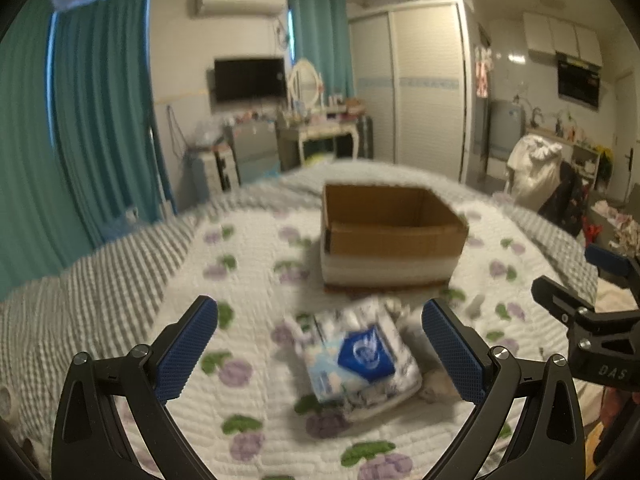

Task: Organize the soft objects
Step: 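Grasp the blue-and-white tissue pack with the left gripper while the right grasps white socks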

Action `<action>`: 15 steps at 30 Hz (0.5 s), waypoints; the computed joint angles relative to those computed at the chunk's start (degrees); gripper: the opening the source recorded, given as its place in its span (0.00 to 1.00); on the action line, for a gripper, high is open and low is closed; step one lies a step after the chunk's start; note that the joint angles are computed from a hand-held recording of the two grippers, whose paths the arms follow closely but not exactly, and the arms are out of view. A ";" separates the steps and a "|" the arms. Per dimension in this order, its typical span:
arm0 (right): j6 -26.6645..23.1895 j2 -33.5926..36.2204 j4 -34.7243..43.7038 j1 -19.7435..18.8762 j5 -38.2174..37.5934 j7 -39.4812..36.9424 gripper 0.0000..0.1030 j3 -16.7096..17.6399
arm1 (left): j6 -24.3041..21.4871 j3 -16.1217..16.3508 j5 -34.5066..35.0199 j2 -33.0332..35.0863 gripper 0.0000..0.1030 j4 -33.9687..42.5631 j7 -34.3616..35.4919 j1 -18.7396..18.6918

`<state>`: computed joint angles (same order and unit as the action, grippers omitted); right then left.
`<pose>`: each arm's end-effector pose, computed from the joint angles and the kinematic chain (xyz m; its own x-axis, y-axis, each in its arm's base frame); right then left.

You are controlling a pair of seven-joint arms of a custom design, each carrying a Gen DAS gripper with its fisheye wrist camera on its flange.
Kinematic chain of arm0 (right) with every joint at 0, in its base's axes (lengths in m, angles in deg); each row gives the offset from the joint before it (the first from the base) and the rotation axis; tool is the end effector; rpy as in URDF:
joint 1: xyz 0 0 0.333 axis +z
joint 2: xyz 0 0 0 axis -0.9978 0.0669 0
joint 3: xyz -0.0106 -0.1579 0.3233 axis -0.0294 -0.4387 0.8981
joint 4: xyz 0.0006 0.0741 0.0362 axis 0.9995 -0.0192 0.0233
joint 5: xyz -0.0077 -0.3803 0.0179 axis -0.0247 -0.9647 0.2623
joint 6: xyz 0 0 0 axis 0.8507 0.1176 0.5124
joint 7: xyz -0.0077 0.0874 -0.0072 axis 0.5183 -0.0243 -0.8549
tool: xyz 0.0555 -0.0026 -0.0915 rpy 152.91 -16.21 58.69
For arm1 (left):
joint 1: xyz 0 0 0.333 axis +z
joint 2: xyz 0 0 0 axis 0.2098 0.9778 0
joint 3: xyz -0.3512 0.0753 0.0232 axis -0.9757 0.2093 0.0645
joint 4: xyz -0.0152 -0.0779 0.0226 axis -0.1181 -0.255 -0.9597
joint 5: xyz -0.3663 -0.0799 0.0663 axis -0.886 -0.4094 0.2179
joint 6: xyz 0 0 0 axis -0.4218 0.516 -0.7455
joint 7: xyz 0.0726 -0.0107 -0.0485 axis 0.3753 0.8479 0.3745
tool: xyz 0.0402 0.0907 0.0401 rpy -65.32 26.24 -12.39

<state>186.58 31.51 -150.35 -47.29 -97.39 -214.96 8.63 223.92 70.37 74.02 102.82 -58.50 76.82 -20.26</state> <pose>0.4369 0.4170 0.5913 -0.4215 -0.9057 0.0452 -0.4423 0.1618 -0.8821 0.5465 -0.4241 0.6019 -0.5550 -0.8307 -0.0431 -0.4098 0.3182 -0.8549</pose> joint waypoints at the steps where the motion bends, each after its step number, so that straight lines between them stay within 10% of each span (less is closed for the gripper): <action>1: 0.46 0.31 -0.08 -0.12 0.88 -0.57 1.00 0.00 | -1.57 -1.78 -2.25 0.63 1.00 0.27 1.81 1.26; 15: 3.25 3.27 -0.10 -0.92 5.58 -4.50 1.00 -1.95 | -11.77 -7.30 -16.15 9.44 0.99 6.84 13.06 3.32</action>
<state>189.84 34.79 -150.45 -48.20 -91.81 -219.46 6.68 212.14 63.07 57.87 112.26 -51.66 89.88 -16.94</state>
